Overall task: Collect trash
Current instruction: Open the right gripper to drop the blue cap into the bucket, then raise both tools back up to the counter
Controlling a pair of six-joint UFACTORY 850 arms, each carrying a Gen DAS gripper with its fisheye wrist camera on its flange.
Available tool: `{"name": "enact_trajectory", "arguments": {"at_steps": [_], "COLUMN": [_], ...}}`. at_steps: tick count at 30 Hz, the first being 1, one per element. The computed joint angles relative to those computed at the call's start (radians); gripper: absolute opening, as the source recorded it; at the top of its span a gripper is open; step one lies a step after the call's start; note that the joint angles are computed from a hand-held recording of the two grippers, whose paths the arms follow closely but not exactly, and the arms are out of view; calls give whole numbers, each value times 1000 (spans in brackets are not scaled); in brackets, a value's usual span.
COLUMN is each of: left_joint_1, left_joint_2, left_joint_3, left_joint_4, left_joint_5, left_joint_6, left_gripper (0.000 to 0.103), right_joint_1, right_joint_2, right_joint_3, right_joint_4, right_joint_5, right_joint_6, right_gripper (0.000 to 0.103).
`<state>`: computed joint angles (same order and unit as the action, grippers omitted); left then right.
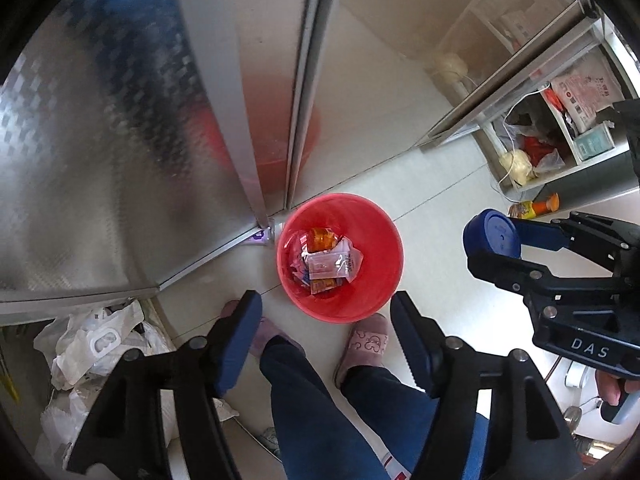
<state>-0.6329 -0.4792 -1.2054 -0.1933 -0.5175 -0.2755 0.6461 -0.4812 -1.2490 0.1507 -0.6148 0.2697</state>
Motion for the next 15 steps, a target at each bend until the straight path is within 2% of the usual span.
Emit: {"name": "enact_trajectory", "arguments": {"at_steps": [3,5,7,15], "left_joint_1": [-3,-6,-8,-20], "left_joint_2": [10,16,24,53], "left_joint_3": [10,13,16,-4], "left_joint_4": [21,33,34,89], "left_joint_5": [3,-1,0,-23], "left_joint_6": [-22,-33,-31,-87], "left_gripper": [66,66,66,66], "right_joint_1": [8,13,19,22], "right_joint_2": [-2,4,15,33], "right_joint_3": [-2,-3,4,-8], "right_joint_4": [-17,-40,-62,-85], "right_joint_5": [-11,-11,-5,-26], "right_joint_6": [1,20,43,103], "right_gripper": [45,65,72,78]}}
